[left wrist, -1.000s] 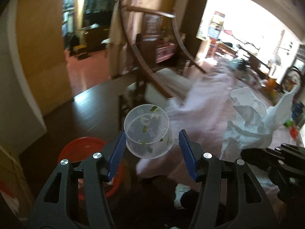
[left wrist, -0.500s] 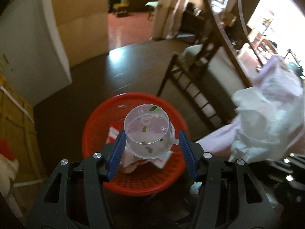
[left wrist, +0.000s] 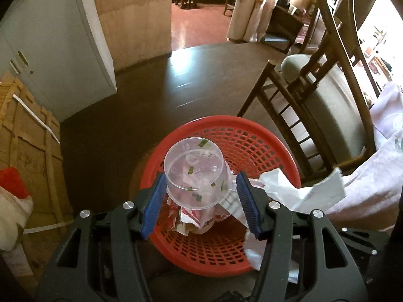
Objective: Collect trash
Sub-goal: 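Open both grippers to drop the cup and bag into the basket, then swing both open tools back toward the table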
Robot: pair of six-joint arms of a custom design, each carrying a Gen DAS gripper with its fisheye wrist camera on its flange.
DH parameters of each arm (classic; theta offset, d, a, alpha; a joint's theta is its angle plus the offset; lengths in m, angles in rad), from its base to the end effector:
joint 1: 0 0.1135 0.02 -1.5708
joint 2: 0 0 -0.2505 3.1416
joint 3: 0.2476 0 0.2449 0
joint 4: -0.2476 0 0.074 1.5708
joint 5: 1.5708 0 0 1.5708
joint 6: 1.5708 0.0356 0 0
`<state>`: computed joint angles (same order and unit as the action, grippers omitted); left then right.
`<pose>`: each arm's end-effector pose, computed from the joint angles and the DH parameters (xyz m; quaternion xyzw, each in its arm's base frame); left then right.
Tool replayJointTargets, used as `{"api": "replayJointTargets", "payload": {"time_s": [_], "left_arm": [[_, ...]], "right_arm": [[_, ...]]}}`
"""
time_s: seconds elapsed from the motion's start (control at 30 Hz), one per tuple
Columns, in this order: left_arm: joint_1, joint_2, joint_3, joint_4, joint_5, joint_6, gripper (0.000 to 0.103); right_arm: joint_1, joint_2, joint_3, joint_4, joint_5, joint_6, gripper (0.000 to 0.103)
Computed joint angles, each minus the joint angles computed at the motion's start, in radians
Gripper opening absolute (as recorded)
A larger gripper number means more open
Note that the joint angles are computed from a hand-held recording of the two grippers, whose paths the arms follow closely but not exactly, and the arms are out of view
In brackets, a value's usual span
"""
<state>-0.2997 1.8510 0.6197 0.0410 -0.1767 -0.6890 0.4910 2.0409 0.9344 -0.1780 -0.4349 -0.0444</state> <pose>0.2555 -0.0724 0.0491 -0.2056 0.9564 -0.0131 0.2069 0.2782 0.1657 0.0494 -0.2853 0.9239 0.2391 0.0886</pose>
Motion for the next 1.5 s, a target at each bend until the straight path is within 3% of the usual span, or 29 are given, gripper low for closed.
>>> {"api": "replayJointTargets", "payload": {"time_s": [0.03, 0.07, 0.1, 0.17, 0.5, 0.63, 0.8, 0.87, 1.03, 1.17, 1.4, 1.5], "left_arm": [[0.004, 0.01, 0.011, -0.004, 0.005, 0.002, 0.057], [0.005, 0.031, 0.03, -0.01, 0.008, -0.001, 0.058], [0.009, 0.03, 0.031, -0.014, 0.013, -0.004, 0.058], [0.015, 0.024, 0.033, -0.029, 0.025, -0.012, 0.06], [-0.004, -0.094, 0.011, -0.085, 0.027, -0.056, 0.067], [-0.04, -0.204, 0.0, -0.146, -0.021, -0.072, 0.069], [-0.16, -0.337, 0.032, -0.251, -0.128, -0.11, 0.075], [-0.211, -0.36, 0.065, -0.285, -0.156, -0.114, 0.076], [-0.359, -0.327, 0.224, -0.373, -0.218, -0.109, 0.078], [-0.497, -0.228, 0.399, -0.43, -0.259, -0.09, 0.082], [-0.709, 0.097, 0.853, -0.505, -0.282, 0.051, 0.083], [-0.776, 0.245, 1.096, -0.555, -0.287, 0.109, 0.083]], "right_arm": [[0.002, 0.001, 0.001, -0.003, 0.004, -0.002, 0.028], [0.004, -0.006, -0.009, 0.012, 0.019, 0.002, 0.05], [0.001, -0.018, -0.027, 0.04, 0.035, 0.005, 0.062], [-0.012, -0.035, -0.049, 0.08, 0.036, 0.002, 0.064], [-0.108, -0.112, -0.068, 0.019, -0.036, -0.035, 0.064], [-0.147, -0.267, -0.141, -0.013, -0.063, -0.059, 0.066], [-0.248, -0.542, -0.235, -0.097, -0.113, -0.121, 0.081], [-0.309, -0.636, -0.249, -0.155, -0.125, -0.166, 0.081], [-0.589, -0.831, -0.219, -0.384, -0.257, -0.327, 0.085], [-0.955, -0.895, -0.145, -0.585, -0.413, -0.574, 0.094], [-1.533, -0.642, 0.126, -0.828, -0.502, -0.896, 0.094], [-1.703, -0.526, 0.24, -0.844, -0.525, -0.947, 0.094]]}}
